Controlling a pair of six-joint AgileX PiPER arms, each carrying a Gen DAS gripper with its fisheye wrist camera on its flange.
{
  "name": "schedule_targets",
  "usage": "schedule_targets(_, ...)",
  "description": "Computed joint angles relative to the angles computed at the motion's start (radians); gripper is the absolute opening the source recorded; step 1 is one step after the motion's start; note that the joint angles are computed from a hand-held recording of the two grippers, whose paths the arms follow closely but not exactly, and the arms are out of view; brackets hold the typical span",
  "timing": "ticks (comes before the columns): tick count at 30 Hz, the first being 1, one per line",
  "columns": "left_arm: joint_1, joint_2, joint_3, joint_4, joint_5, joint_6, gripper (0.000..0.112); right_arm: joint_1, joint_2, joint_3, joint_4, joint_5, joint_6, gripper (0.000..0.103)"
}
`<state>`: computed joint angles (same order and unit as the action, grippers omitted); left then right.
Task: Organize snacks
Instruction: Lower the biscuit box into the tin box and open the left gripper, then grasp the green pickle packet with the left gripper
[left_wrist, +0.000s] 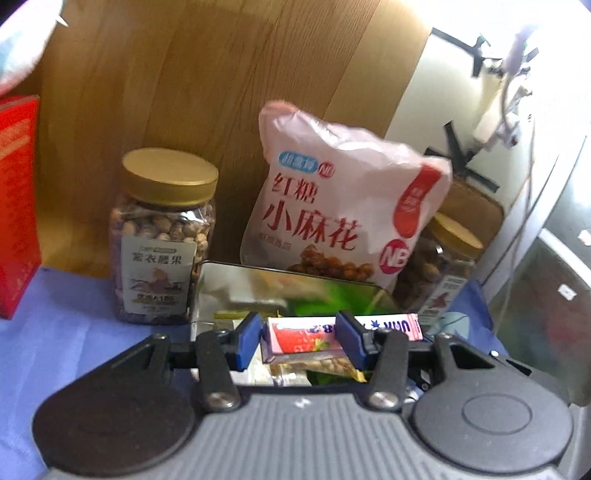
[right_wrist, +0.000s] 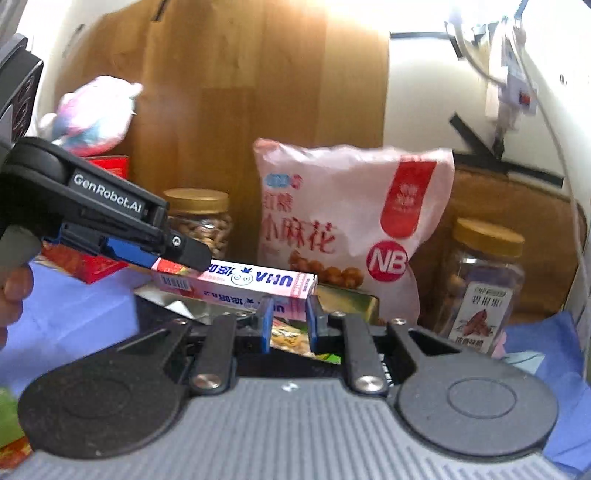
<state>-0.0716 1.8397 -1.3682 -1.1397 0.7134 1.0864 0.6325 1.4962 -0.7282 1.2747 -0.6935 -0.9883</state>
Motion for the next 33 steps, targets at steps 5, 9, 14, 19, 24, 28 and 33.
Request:
schedule_targets(5, -0.058, 0.051, -0.034, 0.084, -0.047, -0.066, 0.043, 0.018, 0.002, 0.027, 0.013, -0.048, 0.036, 0.029)
schedule_targets(9, -0.031, 0.006, 0.029, 0.037, -0.012, -0.004, 0.043, 0.088, -0.083, 0.114, 0.042, -0.109, 0.079, 0.029)
schedule_targets(14, 0.057, -0.139, 0.214, -0.061, 0.09, 0.185, 0.045, 0.205, -0.261, 0.278, 0.19, -0.067, 0.163, 0.037)
schedule_targets(19, 0.116, -0.228, 0.36, -0.027, 0.213, 0.271, 0.045, 0.463, -0.381, 0.414, 0.401, -0.139, 0.349, 0.037)
schedule_targets(24, 0.114, -0.209, 0.437, 0.038, 0.284, 0.241, 0.044, 0.679, -0.467, 0.511, 0.439, -0.211, 0.665, 0.038)
schedule_targets(28, 0.092, -0.157, 0.448, 0.079, 0.295, 0.162, 0.035, 0.65, -0.447, 0.508, 0.372, -0.161, 0.785, 0.038)
schedule_targets(33, 0.104, -0.14, 0.456, 0.063, 0.317, 0.118, 0.032, 0.501, -0.38, 0.517, 0.105, -0.048, 1.058, 0.038)
